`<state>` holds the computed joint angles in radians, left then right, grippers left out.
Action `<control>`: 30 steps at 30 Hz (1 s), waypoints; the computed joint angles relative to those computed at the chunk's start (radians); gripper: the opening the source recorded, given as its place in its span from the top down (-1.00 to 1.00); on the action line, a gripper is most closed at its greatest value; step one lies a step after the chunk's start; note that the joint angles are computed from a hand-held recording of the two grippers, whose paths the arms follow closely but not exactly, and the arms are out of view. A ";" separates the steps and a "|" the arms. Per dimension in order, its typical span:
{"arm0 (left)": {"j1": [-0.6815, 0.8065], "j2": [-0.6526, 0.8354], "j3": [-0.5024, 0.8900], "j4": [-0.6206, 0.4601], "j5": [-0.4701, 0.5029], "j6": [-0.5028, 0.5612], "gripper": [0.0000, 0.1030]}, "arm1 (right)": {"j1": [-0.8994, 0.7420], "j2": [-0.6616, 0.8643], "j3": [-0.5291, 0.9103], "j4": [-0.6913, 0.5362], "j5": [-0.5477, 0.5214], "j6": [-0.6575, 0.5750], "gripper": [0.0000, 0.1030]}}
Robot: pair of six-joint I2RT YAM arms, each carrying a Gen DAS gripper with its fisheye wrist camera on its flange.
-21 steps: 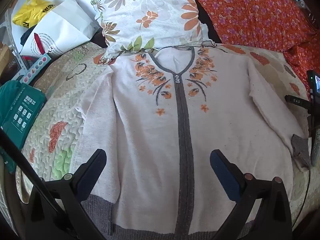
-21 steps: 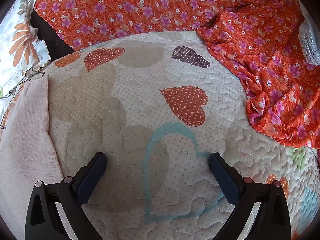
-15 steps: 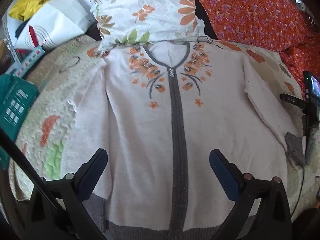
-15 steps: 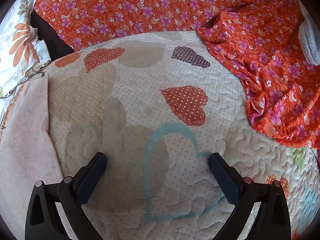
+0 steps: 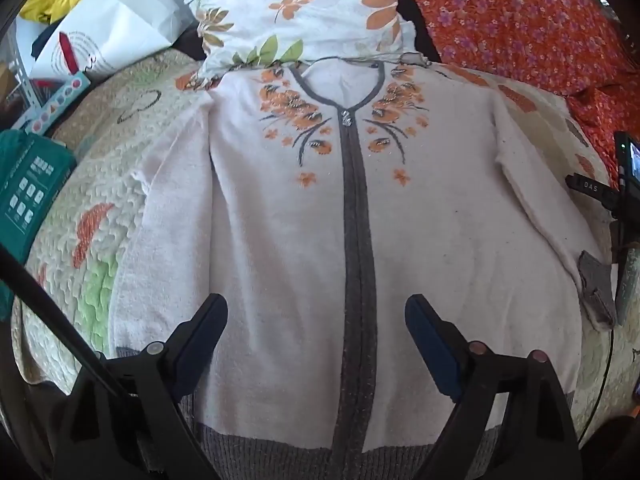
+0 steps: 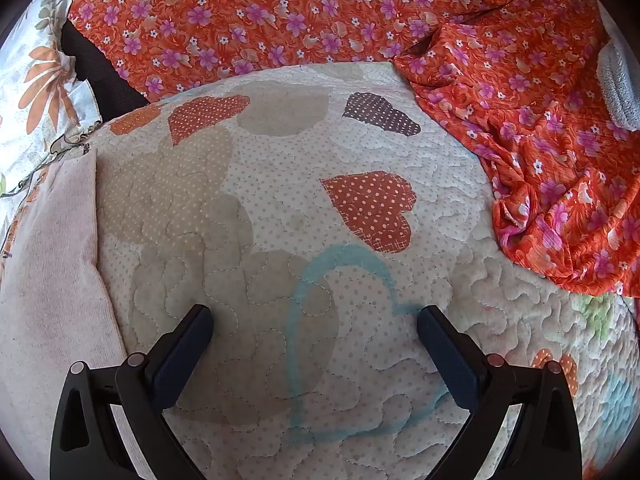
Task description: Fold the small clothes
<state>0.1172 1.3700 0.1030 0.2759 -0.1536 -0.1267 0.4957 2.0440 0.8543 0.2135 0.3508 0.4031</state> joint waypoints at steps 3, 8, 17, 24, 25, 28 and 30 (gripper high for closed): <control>-0.001 -0.048 -0.005 -0.031 0.014 0.004 -0.75 | 0.000 0.000 0.000 0.000 0.000 0.000 -1.00; -0.012 -0.052 0.005 -0.064 0.018 0.003 -0.75 | 0.000 0.000 0.001 0.000 0.000 0.000 -1.00; 0.097 -0.069 0.000 -0.083 0.100 0.046 -0.75 | 0.000 0.000 0.001 0.000 0.000 0.000 -1.00; 0.170 -0.066 0.002 -0.092 0.156 0.079 -0.75 | 0.000 0.000 0.001 0.000 0.000 0.000 -1.00; 0.166 -0.065 0.002 -0.090 0.153 0.077 -0.75 | 0.000 0.000 0.001 0.000 0.000 0.000 -1.00; 0.163 -0.064 0.002 -0.088 0.154 0.073 -0.75 | 0.000 0.000 0.001 0.000 0.000 0.000 -1.00; 0.161 -0.069 0.000 -0.089 0.155 0.072 -0.75 | 0.000 0.000 0.001 0.000 0.000 0.000 -1.00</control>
